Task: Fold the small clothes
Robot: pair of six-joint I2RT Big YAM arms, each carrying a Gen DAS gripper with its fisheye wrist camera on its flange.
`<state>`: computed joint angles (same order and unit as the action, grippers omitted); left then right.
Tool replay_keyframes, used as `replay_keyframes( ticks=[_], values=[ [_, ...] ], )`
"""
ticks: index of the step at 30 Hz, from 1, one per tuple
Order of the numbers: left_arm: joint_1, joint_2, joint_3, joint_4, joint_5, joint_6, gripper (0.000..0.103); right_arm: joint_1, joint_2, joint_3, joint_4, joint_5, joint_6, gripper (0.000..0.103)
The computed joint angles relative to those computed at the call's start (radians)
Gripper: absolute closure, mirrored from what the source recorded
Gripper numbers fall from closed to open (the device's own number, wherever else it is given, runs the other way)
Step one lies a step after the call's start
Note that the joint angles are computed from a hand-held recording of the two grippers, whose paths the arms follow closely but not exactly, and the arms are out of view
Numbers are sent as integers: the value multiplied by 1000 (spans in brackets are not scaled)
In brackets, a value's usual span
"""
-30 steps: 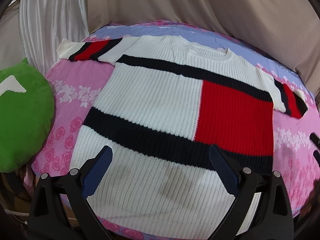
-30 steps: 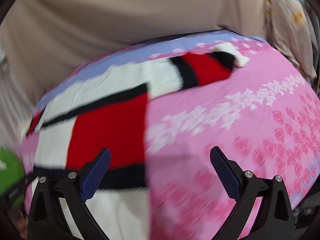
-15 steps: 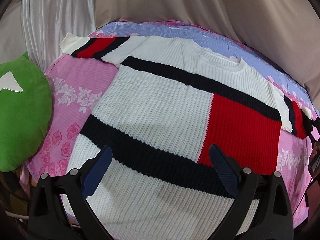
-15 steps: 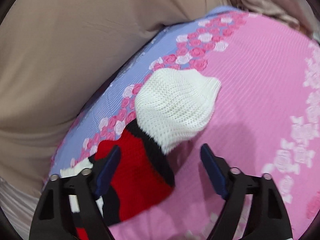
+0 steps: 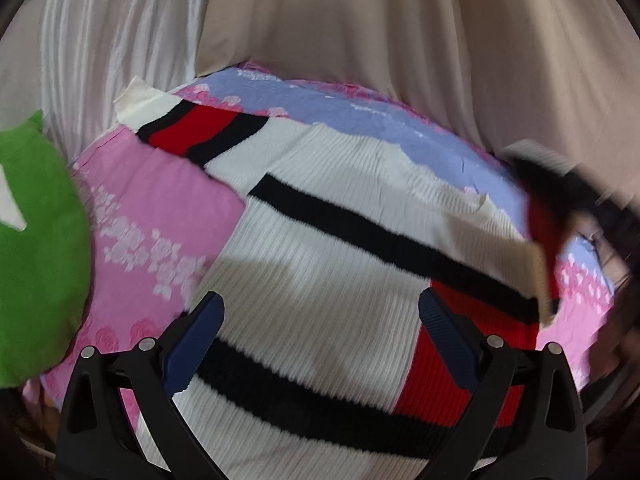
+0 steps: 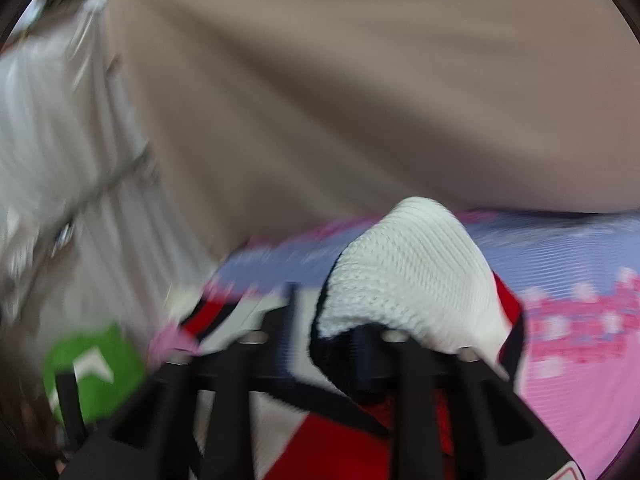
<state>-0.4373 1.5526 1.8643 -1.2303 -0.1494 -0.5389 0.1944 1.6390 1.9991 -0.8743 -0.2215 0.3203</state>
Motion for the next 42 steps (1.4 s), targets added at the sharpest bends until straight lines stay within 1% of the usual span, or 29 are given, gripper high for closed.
replay_keyframes(
  ticks=[1, 2, 3, 6, 7, 9, 11, 13, 16, 17, 18, 19, 20, 21, 22, 23, 24, 25, 26, 27, 28, 30, 32, 33, 35, 36, 40, 41, 42],
  values=[
    [15, 22, 21, 8, 36, 10, 5, 40, 30, 16, -19, 35, -39, 52],
    [28, 45, 44, 11, 66, 13, 5, 85, 57, 21, -56, 110, -73, 52],
    [41, 63, 55, 27, 106, 12, 5, 106, 63, 8, -77, 154, -72, 52],
    [59, 132, 110, 44, 187, -11, 5, 111, -17, -150, -58, 182, 39, 50],
    [56, 167, 143, 40, 209, -10, 5, 99, -70, -228, -54, 205, 109, 49],
    [33, 236, 223, 11, 214, 11, 5, 68, -125, -305, -80, 237, 185, 49],
    [-5, 291, 289, -8, 211, 80, 5, 36, -172, -372, -114, 267, 243, 48],
    [-60, 346, 349, -38, 185, 184, 5, 13, -191, -391, -173, 295, 283, 48],
    [-116, 424, 430, -71, 82, 277, 6, 25, -219, -422, -180, 324, 331, 48],
    [-132, 467, 479, -94, 30, 305, 8, 23, -227, -428, -183, 331, 333, 48],
    [-137, 491, 503, -106, 8, 319, 13, 25, -237, -438, -182, 330, 334, 48],
    [-138, 523, 544, -132, -5, 328, 32, 28, -242, -448, -179, 332, 336, 48],
    [-132, 560, 596, -172, 4, 330, 47, 31, -242, -449, -181, 329, 338, 48],
    [-112, 588, 640, -206, 44, 305, 52, 31, -241, -449, -184, 320, 338, 48],
    [-85, 581, 632, -193, 110, 266, 68, 35, -236, -445, -185, 322, 341, 48],
    [-59, 547, 579, -146, 144, 229, 75, 39, -238, -447, -189, 324, 341, 48],
    [-24, 511, 530, -87, 140, 152, 75, 39, -239, -448, -191, 319, 338, 48],
    [7, 485, 495, -54, 117, 75, 72, 41, -241, -452, -187, 318, 336, 48],
    [43, 458, 452, -27, 109, -12, 69, 42, -241, -456, -182, 318, 332, 48],
    [63, 435, 418, -17, 91, -64, 69, 42, -241, -459, -178, 314, 329, 48],
    [77, 421, 400, -21, 74, -79, 68, 42, -240, -463, -177, 311, 328, 48],
    [76, 383, 353, -1, 75, -21, 58, 37, -229, -465, -173, 295, 325, 48],
    [44, 357, 317, 18, 59, 34, 28, 30, -221, -471, -151, 260, 334, 48],
    [29, 356, 310, 24, 59, 57, 25, 29, -215, -471, -140, 245, 335, 48],
    [17, 371, 323, 13, 55, 82, 25, 28, -194, -462, -127, 223, 342, 48],
    [17, 402, 362, -17, 55, 64, 25, 27, -183, -455, -123, 213, 344, 48],
    [87, 461, 415, -47, 156, -104, 28, -7, -142, -440, -80, 134, 397, 48],
    [98, 466, 415, -40, 177, -128, 32, -24, -132, -441, -61, 100, 428, 48],
    [100, 478, 434, -35, 171, -127, 38, -34, -125, -442, -46, 82, 448, 48]
  ],
)
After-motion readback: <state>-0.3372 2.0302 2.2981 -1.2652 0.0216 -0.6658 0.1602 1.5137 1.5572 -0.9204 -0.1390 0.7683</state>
